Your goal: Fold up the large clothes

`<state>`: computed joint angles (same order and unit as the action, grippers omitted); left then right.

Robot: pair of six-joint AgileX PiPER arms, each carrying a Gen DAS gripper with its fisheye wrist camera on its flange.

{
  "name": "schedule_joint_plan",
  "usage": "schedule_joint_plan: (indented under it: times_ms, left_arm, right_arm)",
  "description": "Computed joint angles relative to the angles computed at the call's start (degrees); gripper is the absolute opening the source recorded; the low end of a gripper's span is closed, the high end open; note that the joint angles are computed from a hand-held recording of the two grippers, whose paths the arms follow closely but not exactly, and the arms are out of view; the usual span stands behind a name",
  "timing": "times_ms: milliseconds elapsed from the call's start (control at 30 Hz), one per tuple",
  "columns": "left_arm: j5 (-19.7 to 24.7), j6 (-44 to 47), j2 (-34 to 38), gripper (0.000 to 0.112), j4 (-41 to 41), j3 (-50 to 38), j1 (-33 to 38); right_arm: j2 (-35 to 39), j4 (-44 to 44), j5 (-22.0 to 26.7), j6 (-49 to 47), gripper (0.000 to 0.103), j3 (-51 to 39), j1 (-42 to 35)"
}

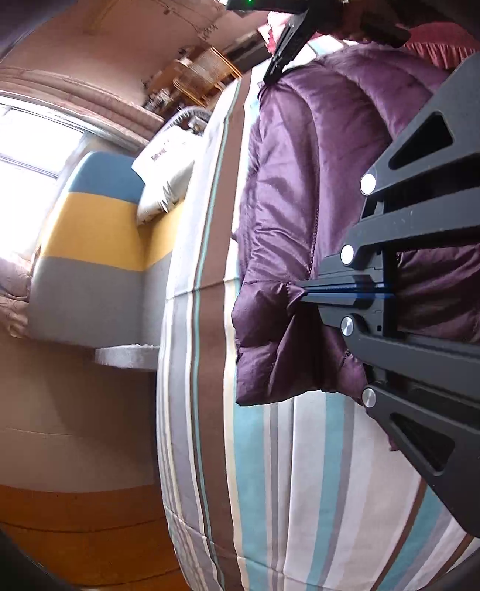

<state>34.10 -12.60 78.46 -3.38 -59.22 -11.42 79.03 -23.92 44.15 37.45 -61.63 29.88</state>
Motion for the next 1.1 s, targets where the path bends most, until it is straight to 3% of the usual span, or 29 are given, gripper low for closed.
schedule_joint_plan:
  times_ms: [300,500,700,800,833,900,1100]
  left_arm:
    - [-6.9,-2.8,5.8,0.001,2.4,3.2,-1.0]
    - [-11.5,-5.6,6.0,0.001,3.8,6.7,-2.2]
    - [-9.0,-2.2,5.4,0.006,-1.2,5.7,-0.6]
    - [-7.7,-6.6,3.7,0.021,1.2,5.5,-0.5]
    - [-7.5,-9.4,2.5,0.027,3.0,5.8,-0.9]
    - [-7.0,-16.5,0.6,0.028,9.2,6.3,-2.9]
    - [-4.8,-29.1,-2.5,0.031,20.2,6.4,-10.2]
  right_arm:
    - [7.4,2.2,-5.6,-0.7,0.000,2.1,-3.6]
    - [8.7,-2.6,-8.7,5.8,0.000,4.9,-2.0]
    - [8.3,-0.4,-7.1,3.8,0.000,3.6,-2.6]
    - [7.1,-2.5,-4.6,6.2,0.007,2.9,-1.4]
    - [6.2,-3.5,-3.7,7.7,0.010,2.9,-0.7]
    - [4.5,-5.5,-2.8,10.3,0.029,3.3,0.5]
    - [-1.1,-12.3,0.1,21.1,0.030,3.8,11.7]
